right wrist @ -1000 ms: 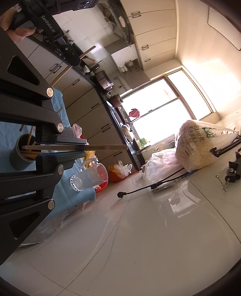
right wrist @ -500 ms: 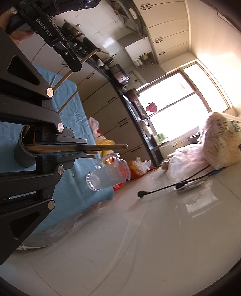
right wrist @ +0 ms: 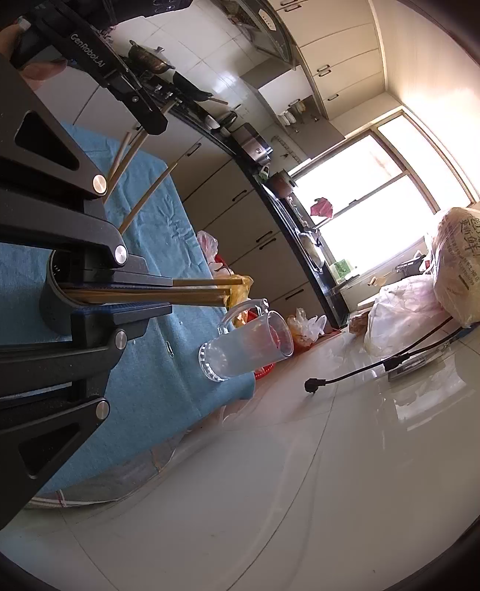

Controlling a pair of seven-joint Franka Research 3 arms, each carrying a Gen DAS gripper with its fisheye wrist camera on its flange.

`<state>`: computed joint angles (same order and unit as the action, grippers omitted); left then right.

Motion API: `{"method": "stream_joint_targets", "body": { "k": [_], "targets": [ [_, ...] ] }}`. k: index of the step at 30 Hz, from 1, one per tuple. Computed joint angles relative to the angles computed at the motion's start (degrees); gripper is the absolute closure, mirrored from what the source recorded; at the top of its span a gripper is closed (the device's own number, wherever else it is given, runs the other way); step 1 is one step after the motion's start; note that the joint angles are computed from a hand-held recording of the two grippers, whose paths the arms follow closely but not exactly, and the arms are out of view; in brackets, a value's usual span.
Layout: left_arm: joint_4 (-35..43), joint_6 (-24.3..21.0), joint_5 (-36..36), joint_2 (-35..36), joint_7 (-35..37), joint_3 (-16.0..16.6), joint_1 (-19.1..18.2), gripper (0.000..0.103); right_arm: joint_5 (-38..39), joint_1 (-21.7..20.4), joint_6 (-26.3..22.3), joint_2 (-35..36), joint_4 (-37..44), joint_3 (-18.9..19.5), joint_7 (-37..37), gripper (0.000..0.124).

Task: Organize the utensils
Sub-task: 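Open both tools to release the chopsticks into the cup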

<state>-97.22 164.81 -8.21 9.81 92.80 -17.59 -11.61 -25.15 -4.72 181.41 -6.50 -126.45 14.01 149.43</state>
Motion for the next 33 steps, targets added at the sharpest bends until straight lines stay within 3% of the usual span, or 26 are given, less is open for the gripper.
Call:
{"method": "stream_joint_targets", "body": {
  "k": [3,6,15,20,27,33],
  "targets": [
    [-0.48,0.33,-0.71,-0.67,0.41,-0.17,0.18,0.093,-1.4,-1.01,0.17,-0.89,-0.43,0.84,1.56,0.114],
    [-1.79,1.39,-0.8,-1.86,0.15,0.08,0.09,0.083,-2.19,-3.51,0.52,-2.31,-1.33,3.18,2.79,0.112],
    [-9.13,4.56,-8.05,-8.81,4.92,1.54,-0.29,0.073,1.76,-10.55,1.52,-7.76,-5.59,11.04,2.26,0.089],
    [-14.92,6.41,-10.75,-13.75,7.02,4.92,-2.26,0.068,6.13,-9.85,2.29,-9.35,-8.33,12.91,0.23,0.072],
    [-23.26,6.47,-11.85,-19.64,6.18,11.07,-4.36,0.067,11.94,-3.98,0.19,-6.48,-8.92,12.84,-6.08,0.071],
    [-30.13,4.15,-13.24,-22.48,6.92,15.14,-5.08,0.067,10.43,0.79,-1.75,-1.93,-7.5,11.67,-5.83,0.071]
  ]
}}
